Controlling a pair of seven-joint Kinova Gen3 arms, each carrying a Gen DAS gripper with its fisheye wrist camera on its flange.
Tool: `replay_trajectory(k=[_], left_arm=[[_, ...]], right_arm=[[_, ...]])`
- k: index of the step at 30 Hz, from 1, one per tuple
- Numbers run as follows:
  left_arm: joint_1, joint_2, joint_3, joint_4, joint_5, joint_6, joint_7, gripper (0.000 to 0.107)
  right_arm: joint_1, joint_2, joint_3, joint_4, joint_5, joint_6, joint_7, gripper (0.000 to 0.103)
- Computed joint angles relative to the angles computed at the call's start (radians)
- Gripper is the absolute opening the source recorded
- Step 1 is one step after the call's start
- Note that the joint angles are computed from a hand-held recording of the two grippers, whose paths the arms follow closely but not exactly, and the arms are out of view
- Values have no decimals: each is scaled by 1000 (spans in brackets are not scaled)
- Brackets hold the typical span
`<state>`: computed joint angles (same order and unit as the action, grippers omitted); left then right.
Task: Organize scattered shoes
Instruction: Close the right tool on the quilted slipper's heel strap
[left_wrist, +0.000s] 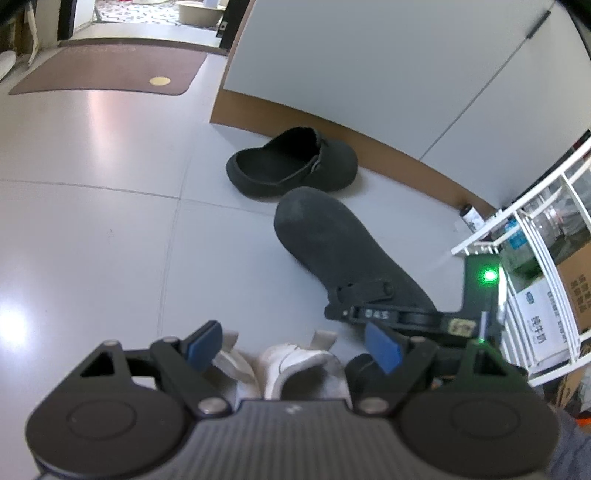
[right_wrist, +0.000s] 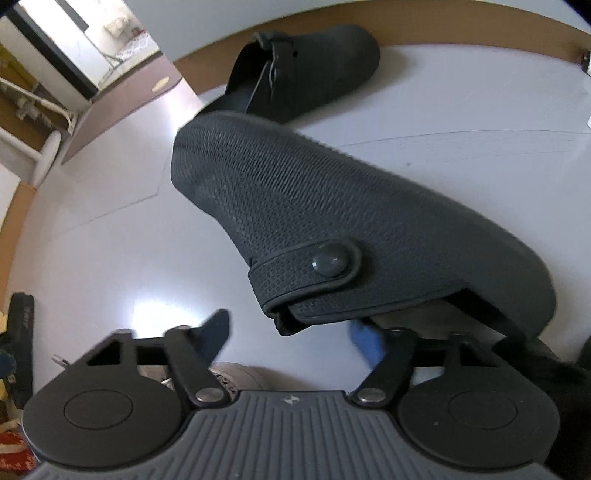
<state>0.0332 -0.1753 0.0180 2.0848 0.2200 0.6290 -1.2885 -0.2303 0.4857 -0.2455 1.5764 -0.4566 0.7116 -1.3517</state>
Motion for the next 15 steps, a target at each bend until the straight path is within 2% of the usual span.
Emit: replay_trajectory(k=[1,4,9,15], left_arm=[[3,0,-4,1,7,1,-7,86],[8,0,-11,2,26,4,-26,86],[9,3,-6,1,37,-1,-32,86],[10,4,0,0,35,-3,-21,86]], right_arm=[[-4,-3,0,5,5,-9,5,25],[-5,-12,-9,19,14,-34,34,19],[61,-30,-56,12,-43,-15,178,9],[129,-27,-62,-18,-149,61,315,7]])
